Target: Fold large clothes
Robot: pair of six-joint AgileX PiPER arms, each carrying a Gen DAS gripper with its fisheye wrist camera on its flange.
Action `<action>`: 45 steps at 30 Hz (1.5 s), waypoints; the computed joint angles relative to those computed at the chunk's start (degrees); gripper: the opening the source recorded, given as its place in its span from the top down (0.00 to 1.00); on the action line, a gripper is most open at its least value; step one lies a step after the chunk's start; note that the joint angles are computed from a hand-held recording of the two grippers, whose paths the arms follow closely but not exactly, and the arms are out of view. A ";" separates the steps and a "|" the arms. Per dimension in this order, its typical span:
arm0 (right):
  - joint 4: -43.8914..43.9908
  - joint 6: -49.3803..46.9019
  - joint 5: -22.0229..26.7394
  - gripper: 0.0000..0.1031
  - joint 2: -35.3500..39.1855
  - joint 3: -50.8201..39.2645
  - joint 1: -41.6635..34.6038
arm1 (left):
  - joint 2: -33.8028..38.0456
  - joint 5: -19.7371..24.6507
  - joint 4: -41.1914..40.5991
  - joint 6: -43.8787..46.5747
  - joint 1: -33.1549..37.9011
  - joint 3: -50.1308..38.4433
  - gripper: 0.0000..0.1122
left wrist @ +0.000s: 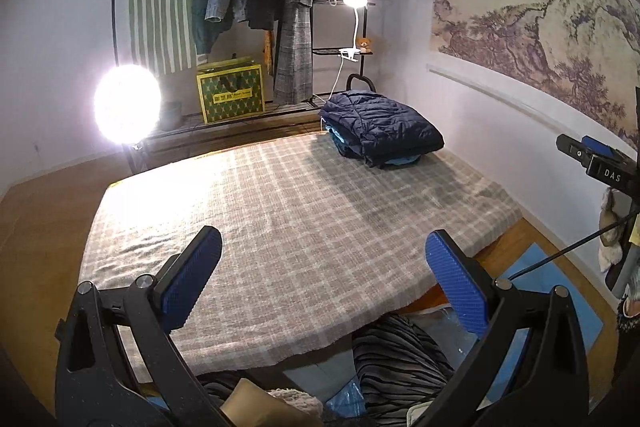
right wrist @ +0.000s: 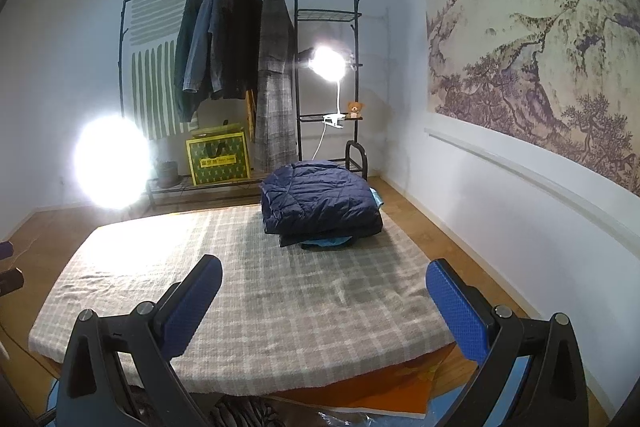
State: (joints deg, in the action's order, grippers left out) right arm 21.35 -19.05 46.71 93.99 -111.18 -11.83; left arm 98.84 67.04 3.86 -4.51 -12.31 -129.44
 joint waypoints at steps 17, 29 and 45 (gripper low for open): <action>-3.22 0.77 0.38 0.00 1.86 -2.47 3.53 | 0.99 -1.28 -1.39 0.41 1.42 0.45 0.08; -3.48 1.17 0.22 0.00 1.93 -2.61 4.05 | 1.00 -1.35 -1.52 0.61 1.57 0.45 0.08; -3.65 1.27 -0.06 0.00 1.58 -2.05 4.19 | 2.02 -0.84 -0.89 0.30 1.01 -1.29 0.08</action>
